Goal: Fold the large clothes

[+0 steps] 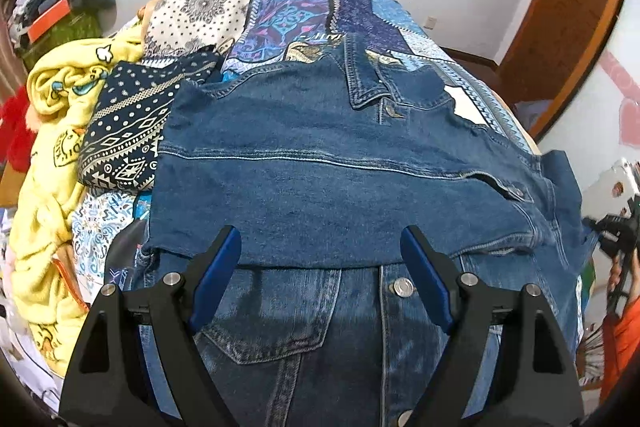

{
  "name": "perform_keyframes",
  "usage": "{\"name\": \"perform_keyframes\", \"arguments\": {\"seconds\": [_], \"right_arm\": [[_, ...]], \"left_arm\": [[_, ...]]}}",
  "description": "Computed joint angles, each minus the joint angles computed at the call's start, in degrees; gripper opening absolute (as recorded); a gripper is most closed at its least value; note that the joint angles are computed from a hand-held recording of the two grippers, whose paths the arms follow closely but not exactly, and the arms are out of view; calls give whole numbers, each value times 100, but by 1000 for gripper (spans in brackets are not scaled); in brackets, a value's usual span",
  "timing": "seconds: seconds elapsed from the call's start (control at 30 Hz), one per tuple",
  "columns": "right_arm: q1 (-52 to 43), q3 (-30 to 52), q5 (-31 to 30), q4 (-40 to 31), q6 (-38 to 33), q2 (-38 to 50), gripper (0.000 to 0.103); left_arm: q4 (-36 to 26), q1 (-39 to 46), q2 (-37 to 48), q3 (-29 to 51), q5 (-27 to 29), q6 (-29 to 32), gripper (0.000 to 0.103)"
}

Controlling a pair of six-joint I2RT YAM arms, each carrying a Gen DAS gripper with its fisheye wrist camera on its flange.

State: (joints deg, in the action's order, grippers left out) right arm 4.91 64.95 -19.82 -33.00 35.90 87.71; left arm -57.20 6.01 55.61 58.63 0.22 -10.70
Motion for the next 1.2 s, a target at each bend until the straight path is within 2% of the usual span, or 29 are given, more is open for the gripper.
{"name": "perform_keyframes", "arguments": {"seconds": [0.1, 0.23, 0.33, 0.47, 0.67, 0.83, 0.97, 1.03, 1.2], "right_arm": [[143, 229, 300, -298, -170, -468, 9], [447, 947, 601, -743, -414, -786, 9], [993, 1781, 857, -1139, -539, -934, 9], [1920, 2750, 1365, -1313, -626, -751, 9], [3666, 4346, 2107, -1418, -662, 291, 9], [4399, 4739, 2011, -1088, -510, 1296, 9], [4854, 5308, 1667, -1360, -284, 2315, 9], [5061, 5425, 1450, -1450, -281, 2761, 9], [5525, 5589, 1521, -1735, -401, 3280, 12]], "left_arm": [[-82, 87, -189, -68, 36, 140, 81], [-182, 404, -469, -153, 181, 413, 81], [-308, 795, -711, -168, 483, 718, 82], [-531, 1586, -946, -96, 1153, 1168, 82], [-974, 2928, -1085, 114, 2140, 1968, 82], [-1447, 3842, -1264, 287, 2495, 2968, 82], [-1771, 4514, -1287, 364, 2827, 3590, 87], [-1816, 4719, -1295, 353, 2892, 3740, 87], [-1896, 4790, -1288, 333, 2867, 3801, 87]]}}
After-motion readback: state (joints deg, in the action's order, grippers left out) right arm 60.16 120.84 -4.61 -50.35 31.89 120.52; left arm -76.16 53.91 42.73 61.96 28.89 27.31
